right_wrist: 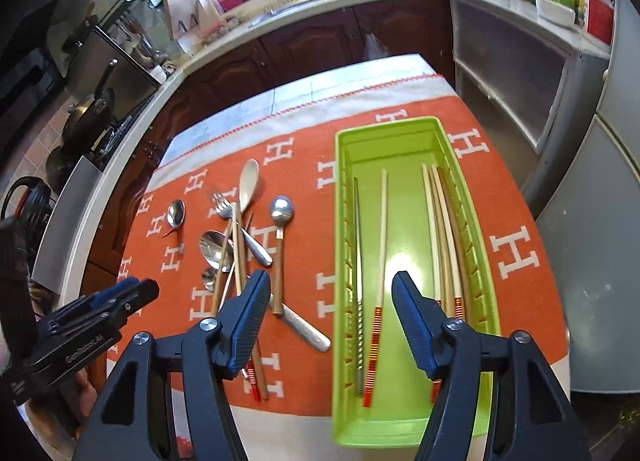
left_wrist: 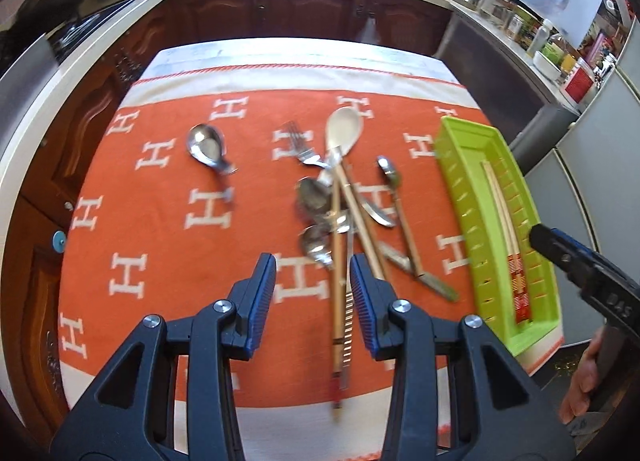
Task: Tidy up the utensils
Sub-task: 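Move both open tools back over the remaining chopsticks, then grasp a wooden chopstick with the right tool while the left tool grasps and lifts another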
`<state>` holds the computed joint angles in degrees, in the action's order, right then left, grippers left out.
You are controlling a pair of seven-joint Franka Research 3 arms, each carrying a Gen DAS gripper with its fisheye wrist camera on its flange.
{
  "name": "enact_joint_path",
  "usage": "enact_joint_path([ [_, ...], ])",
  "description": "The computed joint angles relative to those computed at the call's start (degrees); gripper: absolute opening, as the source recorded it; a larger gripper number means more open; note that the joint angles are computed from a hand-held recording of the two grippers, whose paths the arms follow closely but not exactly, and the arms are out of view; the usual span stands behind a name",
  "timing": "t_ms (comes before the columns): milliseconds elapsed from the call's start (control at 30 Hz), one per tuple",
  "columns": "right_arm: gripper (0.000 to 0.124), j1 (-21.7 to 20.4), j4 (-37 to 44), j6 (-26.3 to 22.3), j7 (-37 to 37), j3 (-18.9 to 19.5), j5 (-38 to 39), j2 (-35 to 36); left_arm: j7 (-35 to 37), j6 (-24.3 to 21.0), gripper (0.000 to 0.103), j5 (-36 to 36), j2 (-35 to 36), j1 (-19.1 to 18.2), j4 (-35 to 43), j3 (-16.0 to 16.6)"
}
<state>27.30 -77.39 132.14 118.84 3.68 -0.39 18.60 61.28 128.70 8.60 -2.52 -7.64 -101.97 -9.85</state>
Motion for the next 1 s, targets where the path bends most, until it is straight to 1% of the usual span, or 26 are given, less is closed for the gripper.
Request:
enact_joint_path([
  [67, 0.064, 0.50, -3.45, 3.64, -0.73, 0.55, -0.14, -1.61, 0.18, 1.46, 0.035, 0.36, -1.61, 0.28, -3.03, 0.28],
  [133, 0.064, 0.94, -4.75, 4.47, -2.09, 1.15, -0.21, -2.09, 0.46, 2.13, 0.035, -0.05, -2.26, 0.32, -4.53, 0.36],
  [267, 0.064, 0.72, -5.50, 5.97, -7.51, 3.03, 3.95, -1.63, 5.31, 2.91, 0.035, -5.80, -2.03, -0.11, -6.18, 0.79],
  [300, 0.064, 1.23, -5.06, 5.81, -8.06, 2.99, 3.58, -1.18, 6.47, 3.06, 0.035, -6.84, -1.74, -0.27, -6.28, 0.72],
  [367, 0.059, 2.36, -3.84, 5.53, -8.76, 2.71, 2.29, 0.03, 7.84, 3.37, 0.035, -7.76, -1.07, -0.53, -6.34, 0.44],
  [433, 0.042, 2.65, -2.12, 4.61, -10.49, 3.00, 3.07, 1.49, 9.40, 3.62, 0.035, -9.22, -0.09, -0.73, -6.34, 0.30],
  [500, 0.035, 3.45, 0.15, 3.27, -11.17, 2.83, 2.93, 3.45, 10.00, 3.55, 0.032, -10.36, 0.98, -0.66, -5.94, 0.25],
  [533, 0.033, 3.65, 1.15, 2.69, -11.53, 2.78, 3.15, 4.24, 10.05, 3.66, 0.027, -10.59, 1.32, -0.58, -5.85, 0.22],
  [567, 0.031, 3.73, 1.80, 2.41, -11.98, 2.83, 3.64, 4.91, 10.24, 3.59, 0.025, -11.08, 1.80, -0.46, -5.56, 0.24],
  [600, 0.029, 3.74, 2.62, 1.93, -12.42, 2.85, 4.18, 5.70, 10.43, 3.78, 0.025, -12.20, 2.29, -0.28, -5.42, 0.32],
  [700, 0.027, 4.07, 6.04, 0.12, -13.47, 2.64, 5.02, 8.67, 11.12, 4.66, 0.023, -14.26, 3.16, 0.34, -5.32, 0.47],
  [767, 0.025, 4.34, 8.12, -0.77, -14.05, 2.40, 5.27, 10.45, 10.93, 4.40, 0.023, -15.15, 4.12, 0.75, -4.75, 0.54],
  [833, 0.024, 4.78, 10.99, -2.17, -13.86, 1.98, 5.29, 12.85, 11.34, 5.32, 0.023, -16.64, 4.32, 1.15, -4.96, 0.51],
  [1000, 0.018, 5.42, 17.27, -5.62, -12.87, 1.16, 5.66, 18.18, 11.79, 5.50, 0.023, -16.57, 5.51, 1.54, -3.64, 0.26],
])
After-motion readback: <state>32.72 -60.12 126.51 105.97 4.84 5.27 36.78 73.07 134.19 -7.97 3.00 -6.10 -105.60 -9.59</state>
